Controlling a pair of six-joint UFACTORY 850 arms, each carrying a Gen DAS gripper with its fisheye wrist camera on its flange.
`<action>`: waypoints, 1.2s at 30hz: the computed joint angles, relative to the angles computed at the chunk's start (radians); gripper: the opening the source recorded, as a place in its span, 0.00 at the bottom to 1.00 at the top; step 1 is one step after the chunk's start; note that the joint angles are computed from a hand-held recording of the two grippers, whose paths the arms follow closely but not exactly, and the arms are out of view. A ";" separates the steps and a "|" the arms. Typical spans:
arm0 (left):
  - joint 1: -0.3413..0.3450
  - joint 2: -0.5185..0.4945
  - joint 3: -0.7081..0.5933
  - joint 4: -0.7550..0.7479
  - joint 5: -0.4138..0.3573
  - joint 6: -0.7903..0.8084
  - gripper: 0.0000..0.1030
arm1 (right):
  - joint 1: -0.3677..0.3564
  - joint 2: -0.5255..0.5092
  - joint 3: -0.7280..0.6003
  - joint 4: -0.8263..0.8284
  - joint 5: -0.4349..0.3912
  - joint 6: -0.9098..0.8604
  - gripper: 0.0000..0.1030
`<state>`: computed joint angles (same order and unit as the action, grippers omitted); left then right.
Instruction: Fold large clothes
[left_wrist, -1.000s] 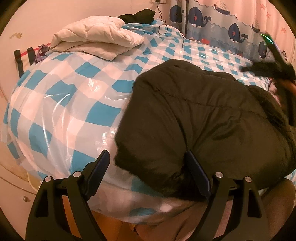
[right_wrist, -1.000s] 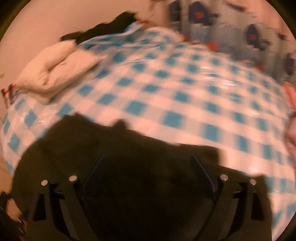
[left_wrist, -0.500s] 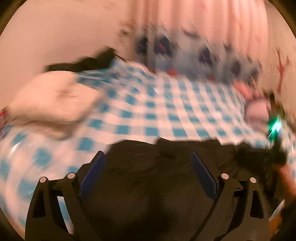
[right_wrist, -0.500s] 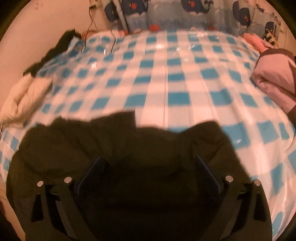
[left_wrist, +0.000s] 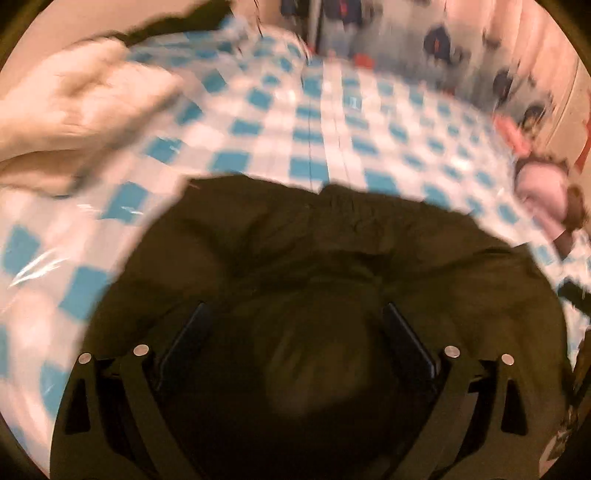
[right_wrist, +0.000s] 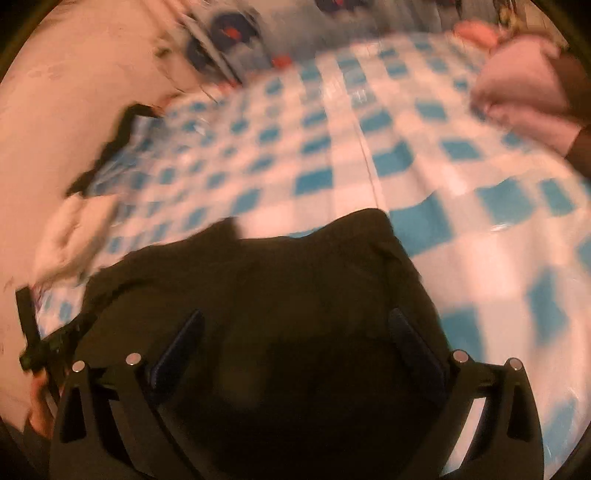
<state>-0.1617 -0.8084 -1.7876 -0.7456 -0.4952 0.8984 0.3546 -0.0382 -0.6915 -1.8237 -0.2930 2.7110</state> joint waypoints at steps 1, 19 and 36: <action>0.016 0.032 0.047 -0.085 0.032 0.085 0.89 | 0.040 0.024 0.030 0.050 -0.041 -0.033 0.93; -0.039 0.159 0.303 -0.700 0.105 0.694 0.89 | 0.201 -0.253 -0.212 -0.160 -0.212 0.066 0.93; 0.041 0.135 0.276 -0.746 0.020 0.735 0.88 | 0.185 -0.031 0.043 -0.098 -0.358 0.194 0.92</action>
